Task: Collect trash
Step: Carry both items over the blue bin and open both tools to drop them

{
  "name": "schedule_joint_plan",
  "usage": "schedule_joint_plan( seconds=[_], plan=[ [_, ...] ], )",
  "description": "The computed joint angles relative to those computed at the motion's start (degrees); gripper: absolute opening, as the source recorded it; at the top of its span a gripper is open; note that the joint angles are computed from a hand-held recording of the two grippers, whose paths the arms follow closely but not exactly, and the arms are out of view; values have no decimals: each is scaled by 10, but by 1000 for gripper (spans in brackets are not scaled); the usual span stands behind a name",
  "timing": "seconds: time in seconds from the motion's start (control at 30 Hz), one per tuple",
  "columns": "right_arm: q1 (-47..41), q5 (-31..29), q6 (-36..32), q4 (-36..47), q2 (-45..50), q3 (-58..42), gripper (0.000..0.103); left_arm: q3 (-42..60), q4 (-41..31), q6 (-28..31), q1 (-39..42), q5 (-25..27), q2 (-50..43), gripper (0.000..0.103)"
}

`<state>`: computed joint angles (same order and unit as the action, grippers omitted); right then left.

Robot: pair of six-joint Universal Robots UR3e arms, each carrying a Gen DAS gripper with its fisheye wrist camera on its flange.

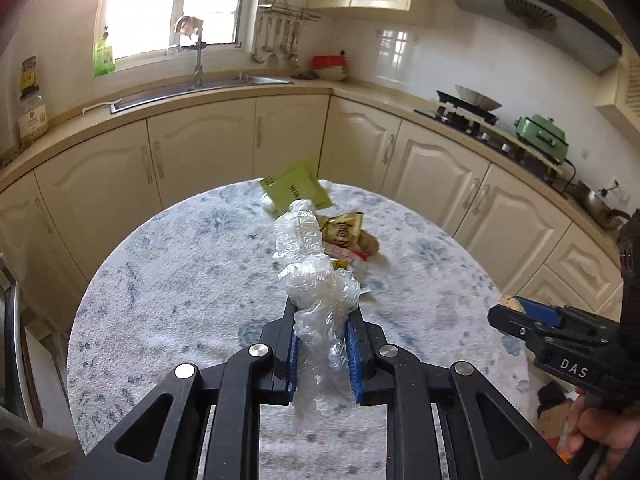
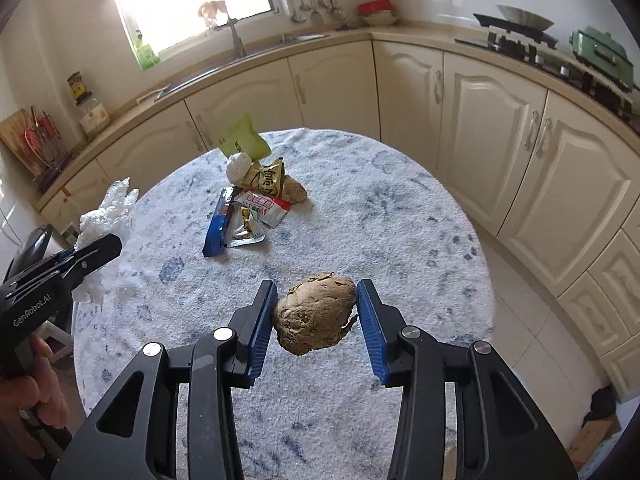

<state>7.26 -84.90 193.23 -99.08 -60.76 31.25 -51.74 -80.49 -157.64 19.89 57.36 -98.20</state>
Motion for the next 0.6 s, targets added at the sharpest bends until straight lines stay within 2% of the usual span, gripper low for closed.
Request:
schedule_joint_plan(
  seconds=[0.33, 0.6],
  plan=[
    [-61, 16, -14, -51, -157, 159, 42, 14, -49, 14, -58, -40, 54, 16],
    [-166, 45, -36, -62, -301, 306, 42, 91, -57, -10, -151, -40, 12, 16]
  ],
)
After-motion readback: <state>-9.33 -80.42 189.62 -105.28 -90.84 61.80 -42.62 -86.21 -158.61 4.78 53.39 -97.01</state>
